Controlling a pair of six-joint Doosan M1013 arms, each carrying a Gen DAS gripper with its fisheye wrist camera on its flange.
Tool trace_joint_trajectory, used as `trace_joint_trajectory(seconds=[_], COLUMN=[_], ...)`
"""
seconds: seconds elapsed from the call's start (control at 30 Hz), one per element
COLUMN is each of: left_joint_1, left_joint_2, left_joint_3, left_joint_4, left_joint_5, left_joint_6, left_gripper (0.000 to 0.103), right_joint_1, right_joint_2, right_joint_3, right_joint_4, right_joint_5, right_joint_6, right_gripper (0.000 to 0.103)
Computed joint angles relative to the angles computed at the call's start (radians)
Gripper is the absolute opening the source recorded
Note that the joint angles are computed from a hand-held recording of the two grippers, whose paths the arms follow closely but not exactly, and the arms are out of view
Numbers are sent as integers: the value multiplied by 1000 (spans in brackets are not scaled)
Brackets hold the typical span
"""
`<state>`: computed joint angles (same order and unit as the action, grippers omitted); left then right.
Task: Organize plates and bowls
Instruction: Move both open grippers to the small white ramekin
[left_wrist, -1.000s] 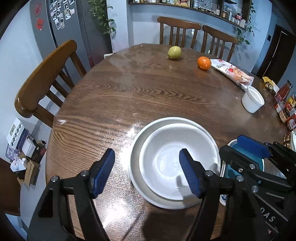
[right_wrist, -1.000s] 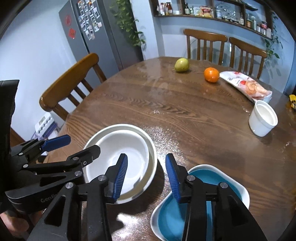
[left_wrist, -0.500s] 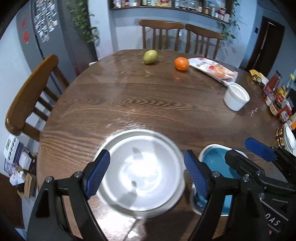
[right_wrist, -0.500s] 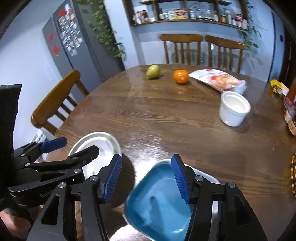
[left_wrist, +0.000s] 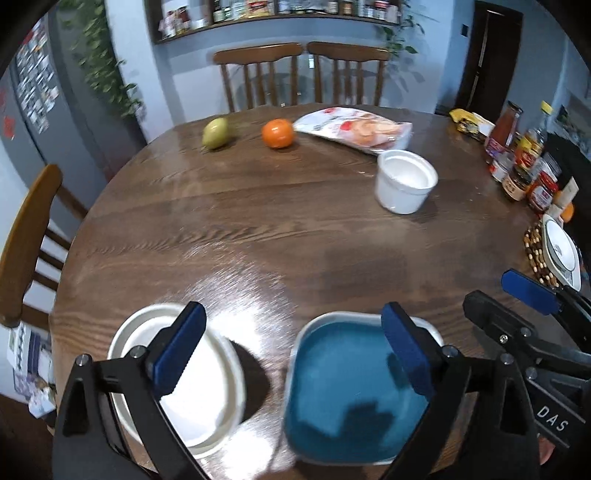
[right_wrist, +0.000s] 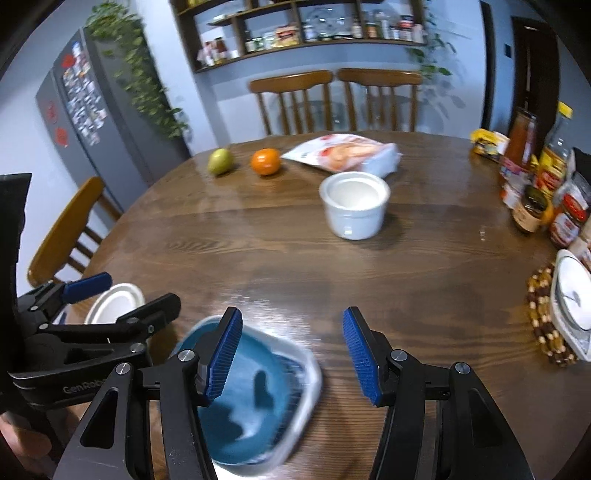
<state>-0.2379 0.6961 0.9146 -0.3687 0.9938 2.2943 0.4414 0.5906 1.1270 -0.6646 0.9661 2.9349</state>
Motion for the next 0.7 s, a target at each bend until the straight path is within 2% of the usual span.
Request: trace_joint_trajectory(seconds=[0.33,0.7], left_joint_1=[-63,-106], left_joint_2=[-11,7], left_joint_3=[7,-34], left_joint_4=[10,86], left_joint_5=[-47,-67], left_joint_6=[11,-65], left_gripper=[96,96], right_joint_1=[-33,-79], right_joint_2=[-78,-116], right_joint_3=[107,154], right_joint_4=[-49,-48], right_joint_5=[58,4], right_joint_6=[30,20], right_gripper=[58,58])
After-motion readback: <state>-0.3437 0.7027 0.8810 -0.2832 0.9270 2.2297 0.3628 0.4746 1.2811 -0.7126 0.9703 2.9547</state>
